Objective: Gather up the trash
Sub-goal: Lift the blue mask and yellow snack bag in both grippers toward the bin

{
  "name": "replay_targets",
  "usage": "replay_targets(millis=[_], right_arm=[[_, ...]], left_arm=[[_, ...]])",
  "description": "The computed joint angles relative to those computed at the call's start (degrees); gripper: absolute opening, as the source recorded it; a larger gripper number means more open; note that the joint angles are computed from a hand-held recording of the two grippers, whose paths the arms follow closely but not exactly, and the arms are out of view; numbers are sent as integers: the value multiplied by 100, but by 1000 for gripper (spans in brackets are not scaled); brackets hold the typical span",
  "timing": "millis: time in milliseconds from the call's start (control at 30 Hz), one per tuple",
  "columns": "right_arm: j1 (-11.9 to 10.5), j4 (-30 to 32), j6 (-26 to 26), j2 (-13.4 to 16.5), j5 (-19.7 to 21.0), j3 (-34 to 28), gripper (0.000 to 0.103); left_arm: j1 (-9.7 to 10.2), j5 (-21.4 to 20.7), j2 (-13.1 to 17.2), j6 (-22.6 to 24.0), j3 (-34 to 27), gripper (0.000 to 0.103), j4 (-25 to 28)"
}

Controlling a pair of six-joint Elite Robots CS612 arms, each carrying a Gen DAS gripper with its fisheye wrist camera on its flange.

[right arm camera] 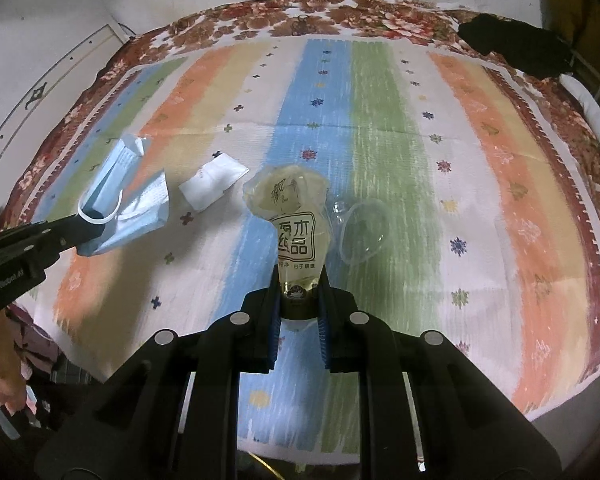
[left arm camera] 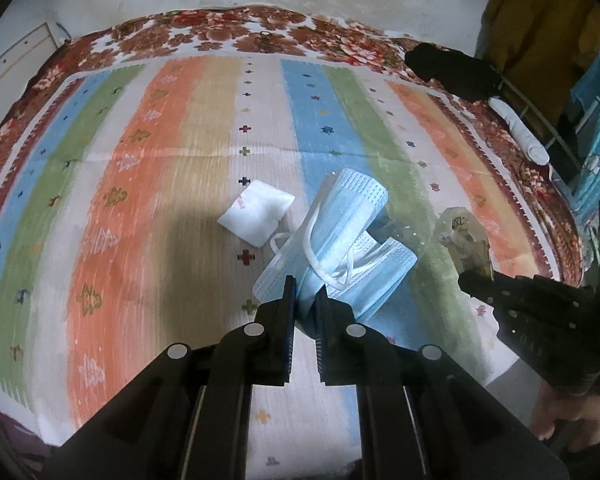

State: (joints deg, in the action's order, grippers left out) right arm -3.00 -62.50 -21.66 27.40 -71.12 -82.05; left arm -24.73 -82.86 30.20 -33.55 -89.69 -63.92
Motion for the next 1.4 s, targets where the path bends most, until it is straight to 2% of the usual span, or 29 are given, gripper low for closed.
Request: replay_targets(millis=[167, 400, 600, 800, 1133, 1400], right_arm=[[-55, 117, -19, 49, 135, -260, 14], [-99, 364, -125, 124, 185, -564, 14], [-161, 542, -208, 169, 456, -846, 14], [-218, 744, -238, 228, 569, -1144, 14], [-475, 1024, -45, 352, 1109, -1670, 14], [-627, 1271, -168, 520, 1335, -2194, 14]], left_arm=[[-14, -63, 2, -354, -144, 8, 257], [-91, 1, 36, -307, -380, 8, 327], [-143, -18, 68, -420, -552, 8, 402], [-227, -35, 117, -305, -813, 8, 356], [-332, -157, 282, -464, -1361, 8, 229], [-487, -203, 427, -424, -1721, 8, 180]])
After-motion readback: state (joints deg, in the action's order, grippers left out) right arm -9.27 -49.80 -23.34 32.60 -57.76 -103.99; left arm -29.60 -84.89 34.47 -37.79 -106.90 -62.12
